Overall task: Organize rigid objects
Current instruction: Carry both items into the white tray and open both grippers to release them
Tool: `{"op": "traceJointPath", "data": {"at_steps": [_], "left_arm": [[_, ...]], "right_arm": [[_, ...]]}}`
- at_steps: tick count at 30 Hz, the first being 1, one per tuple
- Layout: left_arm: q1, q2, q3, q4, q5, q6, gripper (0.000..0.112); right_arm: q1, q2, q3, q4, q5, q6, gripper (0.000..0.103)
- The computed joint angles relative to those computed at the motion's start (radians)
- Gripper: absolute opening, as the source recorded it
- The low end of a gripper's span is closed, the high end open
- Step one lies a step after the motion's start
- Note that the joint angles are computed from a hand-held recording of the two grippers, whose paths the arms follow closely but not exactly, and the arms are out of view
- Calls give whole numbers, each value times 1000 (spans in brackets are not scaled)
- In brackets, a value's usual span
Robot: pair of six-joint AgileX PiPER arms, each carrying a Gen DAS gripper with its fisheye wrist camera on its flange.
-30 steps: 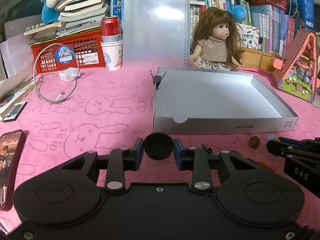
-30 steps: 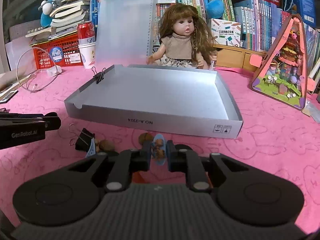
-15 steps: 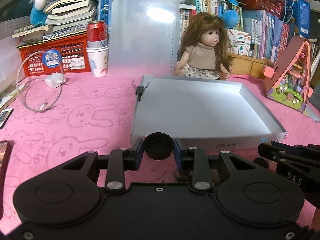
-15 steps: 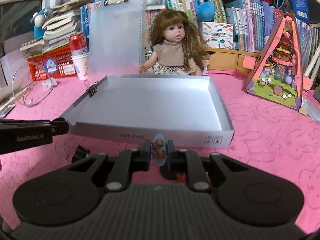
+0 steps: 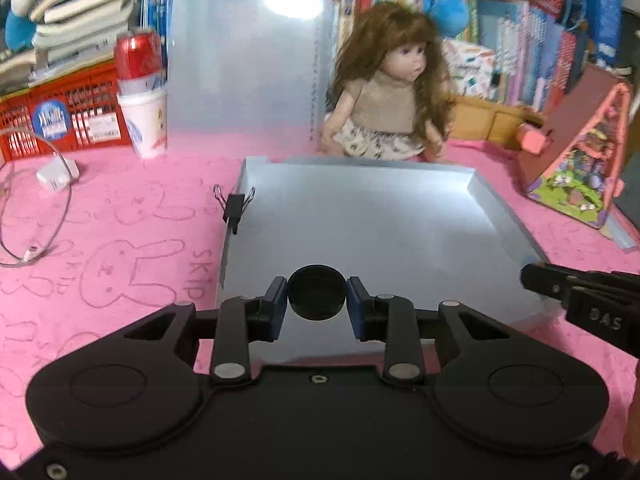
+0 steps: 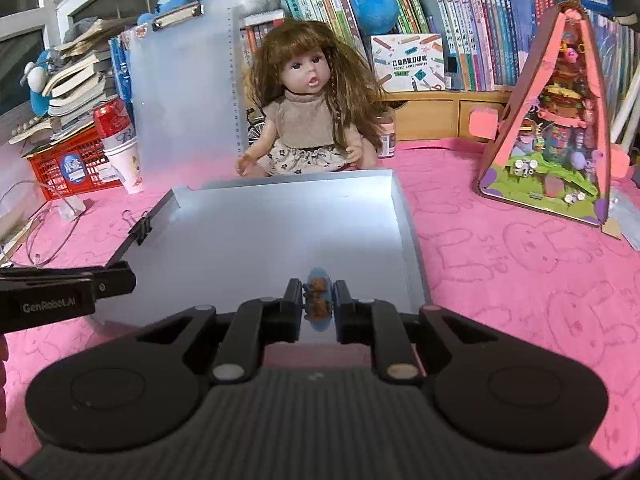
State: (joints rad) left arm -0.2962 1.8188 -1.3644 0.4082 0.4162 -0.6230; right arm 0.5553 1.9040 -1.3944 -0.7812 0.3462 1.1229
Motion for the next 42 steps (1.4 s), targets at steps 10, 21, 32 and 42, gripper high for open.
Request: {"op": "traceJointPath", "data": {"at_steps": [10,21,32,42], "left_arm": [[-7,159,-187,42,103,6,30],[-19,242,-278,12,189,24,30],[-23,244,-276,32,184,1,30],[-24,239,-260,44,161,-20,30]], "right_arm": [[-54,161,-267,443,152,-476,19],[-57,211,-341,518,208,-547,19],[-66,223,-351,547,227,-566,19],[-69,222,-335,551,213,-574,20]]}}
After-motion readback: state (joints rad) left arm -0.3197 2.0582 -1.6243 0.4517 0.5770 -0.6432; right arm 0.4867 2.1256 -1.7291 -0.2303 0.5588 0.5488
